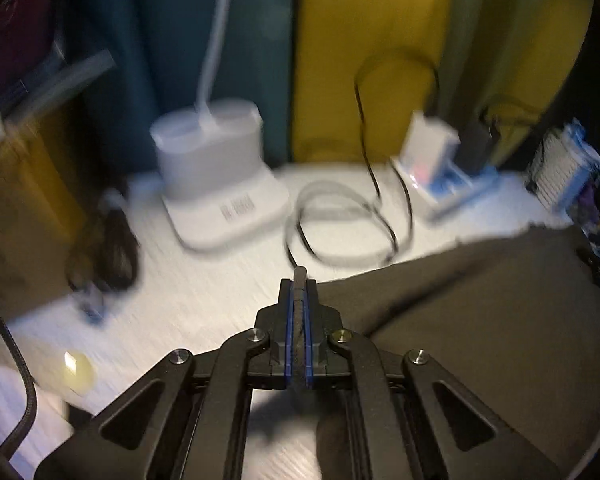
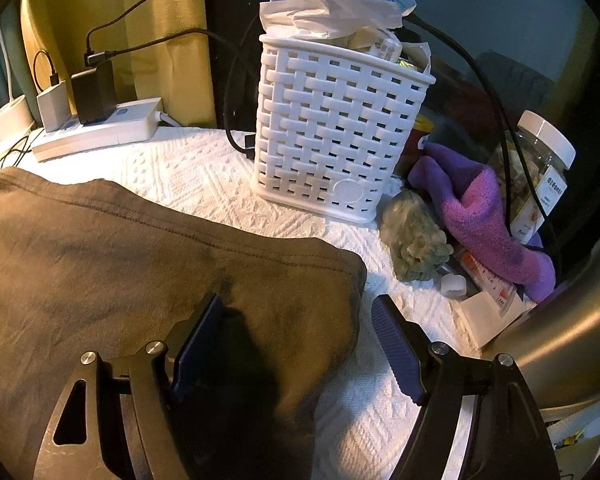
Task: Fold small clothes
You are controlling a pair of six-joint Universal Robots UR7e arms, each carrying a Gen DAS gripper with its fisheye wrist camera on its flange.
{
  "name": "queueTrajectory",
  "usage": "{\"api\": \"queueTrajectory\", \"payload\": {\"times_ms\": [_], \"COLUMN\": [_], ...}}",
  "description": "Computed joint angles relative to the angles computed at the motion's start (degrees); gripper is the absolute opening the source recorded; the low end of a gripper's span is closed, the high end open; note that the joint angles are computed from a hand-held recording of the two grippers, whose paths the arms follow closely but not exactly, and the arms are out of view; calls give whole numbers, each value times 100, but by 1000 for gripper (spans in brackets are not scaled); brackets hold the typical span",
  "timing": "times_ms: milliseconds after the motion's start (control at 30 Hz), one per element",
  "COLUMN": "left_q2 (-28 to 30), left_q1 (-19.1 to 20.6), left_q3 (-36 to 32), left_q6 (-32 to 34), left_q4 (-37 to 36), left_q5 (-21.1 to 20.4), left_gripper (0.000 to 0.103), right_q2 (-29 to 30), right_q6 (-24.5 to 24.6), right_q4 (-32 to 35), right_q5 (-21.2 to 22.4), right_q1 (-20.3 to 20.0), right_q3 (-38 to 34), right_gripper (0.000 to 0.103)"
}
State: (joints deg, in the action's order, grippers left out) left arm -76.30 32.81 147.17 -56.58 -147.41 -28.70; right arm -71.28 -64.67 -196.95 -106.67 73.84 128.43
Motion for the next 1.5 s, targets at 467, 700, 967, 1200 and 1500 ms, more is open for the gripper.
{"api": "queueTrajectory", "payload": {"times_ms": [467, 700, 967, 1200, 1500], "left_q2": [-1083, -1548, -895, -580, -40], "left_q1": [-893, -2709, -4288, -4907, -5343], "left_q3": [241, 808, 1164, 1272, 1233], "left_q6": [-2049, -4135, -5163, -5604, -5734], "left_q4": [2426, 3612, 3148, 2761, 2386], "left_q5": [-209, -1410, -2416, -2691, -3049], "left_gripper": [50, 50, 54, 55, 55], "right_q2": [-1024, -2143, -3425, -4508, -5804], "right_q6": [19, 129, 130, 18, -528], "right_q4": [-31, 264, 867, 1818, 2829], "right_q5": [54, 475, 971, 1477, 2172], "right_q1": [9, -371, -1047, -1619, -2506], "right_q3": [725, 1444, 2094, 2402, 2782], "right_gripper": [78, 78, 78, 79, 78]}}
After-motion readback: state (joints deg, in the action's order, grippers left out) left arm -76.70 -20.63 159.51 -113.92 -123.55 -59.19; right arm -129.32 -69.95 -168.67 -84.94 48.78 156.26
